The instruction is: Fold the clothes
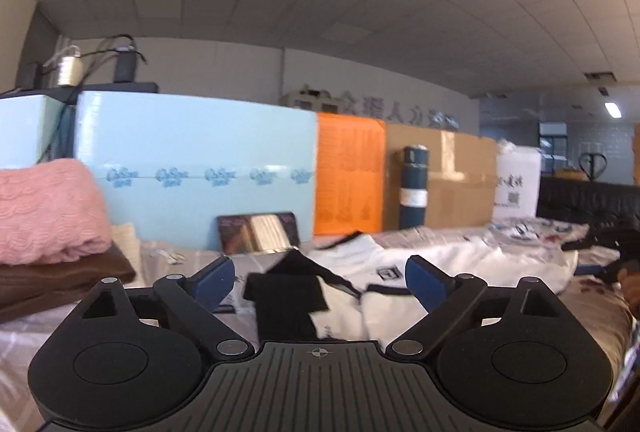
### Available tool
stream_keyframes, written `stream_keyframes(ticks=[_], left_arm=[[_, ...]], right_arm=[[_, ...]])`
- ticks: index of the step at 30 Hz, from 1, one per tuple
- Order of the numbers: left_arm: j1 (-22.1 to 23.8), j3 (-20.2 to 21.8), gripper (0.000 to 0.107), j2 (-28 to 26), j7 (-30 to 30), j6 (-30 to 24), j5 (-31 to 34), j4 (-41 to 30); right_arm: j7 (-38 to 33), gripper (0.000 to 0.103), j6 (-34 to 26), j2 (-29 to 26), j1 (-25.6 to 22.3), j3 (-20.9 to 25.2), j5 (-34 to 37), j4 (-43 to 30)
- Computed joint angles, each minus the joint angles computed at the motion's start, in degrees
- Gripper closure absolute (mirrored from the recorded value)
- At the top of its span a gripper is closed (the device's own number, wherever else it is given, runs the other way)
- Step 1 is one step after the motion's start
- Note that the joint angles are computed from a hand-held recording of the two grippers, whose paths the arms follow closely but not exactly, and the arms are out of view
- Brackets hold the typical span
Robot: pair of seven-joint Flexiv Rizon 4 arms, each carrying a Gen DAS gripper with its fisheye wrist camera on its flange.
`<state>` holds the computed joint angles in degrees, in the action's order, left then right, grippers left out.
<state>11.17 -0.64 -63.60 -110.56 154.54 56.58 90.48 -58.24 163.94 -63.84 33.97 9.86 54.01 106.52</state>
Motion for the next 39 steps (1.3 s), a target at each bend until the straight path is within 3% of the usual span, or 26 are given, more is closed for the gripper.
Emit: stream_keyframes(ticks=[5,10,12,13,14,15,16,18,22,24,28,31,35,36,37,38,39], left_arm=[[-6.41,4.46,0.013,3.72,1.46,-7.47,13.02,-3.48],[-11.21,7.25,0.013,4.9,17.91,-15.64,10.88,-0.94],[-10.19,5.34,0.017,4.54,17.2,-16.96,13.17,-2.63],[-9.68,4.48,0.041,4.44,17.05,-17.8,13.57,-3.28],[-9.26,3.85,0.073,4.14,18.52,-18.13,12.57,-3.43],[-8.38,2.62,0.098,3.93,17.46,-18.53,13.65,-4.38],[-7.49,1.35,0.098,3.75,14.81,-18.82,15.82,-5.91],[-6.11,0.27,0.099,3.68,10.85,-16.14,16.47,-7.21],[-3.99,-0.48,0.102,4.43,2.67,-5.64,17.64,-7.79],[-4.49,0.41,0.103,5.2,-2.85,-2.48,20.87,-8.63],[-8.2,4.18,0.103,5.6,-17.34,0.64,29.8,-12.48],[-11.04,7.84,0.097,5.29,-21.98,-0.65,31.23,-13.85],[-9.32,8.55,0.091,3.24,-29.24,1.55,25.89,-16.71],[-8.64,8.51,0.081,2.76,-30.88,1.94,23.93,-17.26],[-7.94,8.46,0.068,2.34,-33.2,1.76,21.7,-17.89],[-7.43,8.56,0.059,2.0,-35.42,1.33,19.68,-18.31],[-6.99,8.69,0.041,1.71,-38.04,0.5,17.63,-18.64]], right_arm=[[0.08,0.044,-1.09,0.63,0.04,0.17,-0.22,1.33],[-3.54,0.044,-3.77,1.19,0.81,-0.51,1.85,0.34],[-4.81,0.046,-4.63,1.41,0.77,-0.66,2.87,-0.15],[-5.6,0.05,-5.21,1.57,0.7,-0.71,3.57,-0.46],[-6.63,0.054,-5.82,1.71,0.67,-0.82,4.46,-0.88],[-7.69,0.063,-6.14,1.72,0.7,-1.02,5.18,-1.3],[-8.51,0.081,-6.15,1.68,0.71,-1.17,5.59,-1.59],[-8.76,0.095,-4.33,1.46,0.87,-1.44,4.92,-1.34],[-7.58,0.098,5.54,1.38,2.27,-2.0,1.35,1.26],[-10.14,0.098,7.0,2.8,2.46,-1.5,2.07,2.12],[-16.14,0.098,7.38,4.21,2.37,0.22,6.1,2.31],[-19.0,0.097,3.69,4.14,0.93,2.1,9.11,2.11],[-27.67,0.083,0.15,4.47,0.05,2.0,16.39,-1.98],[-29.64,0.065,0.98,4.43,-0.07,1.73,17.57,-3.08],[-30.82,0.053,2.58,4.34,-0.11,1.31,17.66,-3.77],[-32.22,0.051,3.9,4.53,-0.27,1.0,17.3,-4.25],[-33.96,0.048,4.86,4.95,-0.51,0.71,16.58,-4.65]])
